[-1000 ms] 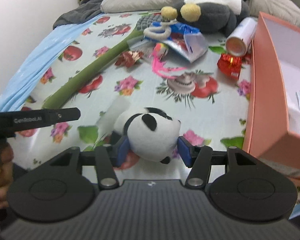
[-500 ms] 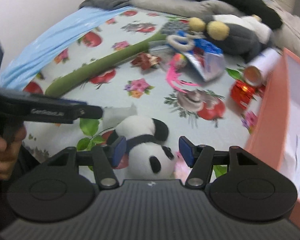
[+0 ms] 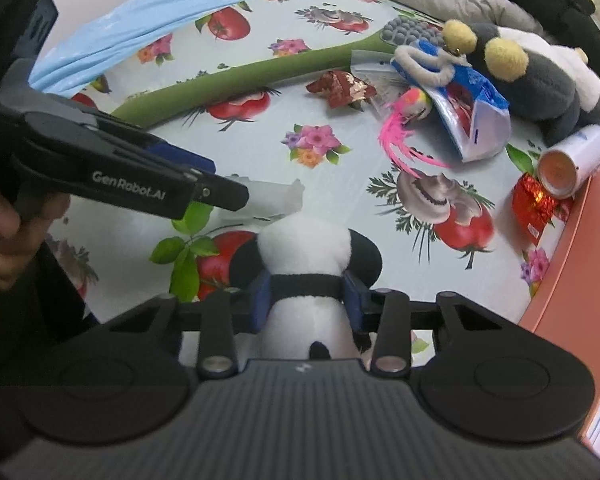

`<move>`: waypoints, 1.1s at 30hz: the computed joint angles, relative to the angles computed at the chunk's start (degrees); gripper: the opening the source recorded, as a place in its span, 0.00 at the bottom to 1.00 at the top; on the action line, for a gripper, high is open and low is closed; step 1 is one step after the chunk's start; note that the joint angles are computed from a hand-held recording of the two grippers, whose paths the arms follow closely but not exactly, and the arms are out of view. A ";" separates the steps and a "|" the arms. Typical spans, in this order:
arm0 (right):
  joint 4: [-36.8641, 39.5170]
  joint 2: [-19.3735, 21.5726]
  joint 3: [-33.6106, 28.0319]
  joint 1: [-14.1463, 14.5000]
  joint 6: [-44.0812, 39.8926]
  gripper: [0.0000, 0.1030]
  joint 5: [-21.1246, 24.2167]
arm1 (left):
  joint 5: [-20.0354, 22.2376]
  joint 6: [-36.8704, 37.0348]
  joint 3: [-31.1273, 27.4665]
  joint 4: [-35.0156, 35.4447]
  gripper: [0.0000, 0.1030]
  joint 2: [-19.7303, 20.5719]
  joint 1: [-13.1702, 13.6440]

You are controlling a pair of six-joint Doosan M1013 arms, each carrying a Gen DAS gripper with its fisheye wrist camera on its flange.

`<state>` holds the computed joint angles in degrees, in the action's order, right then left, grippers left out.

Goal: Organize soft objects
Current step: 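Lift the panda plush with the right tool while the left tool closes on the clear plastic item, then carry the panda with the right tool while the left tool carries the clear item to the orange box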

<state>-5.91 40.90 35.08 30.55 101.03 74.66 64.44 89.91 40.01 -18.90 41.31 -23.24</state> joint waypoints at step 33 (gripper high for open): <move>-9.62 -5.28 8.35 0.59 28.30 0.38 -7.28 | -4.21 -3.45 3.45 6.14 0.22 -2.86 -2.54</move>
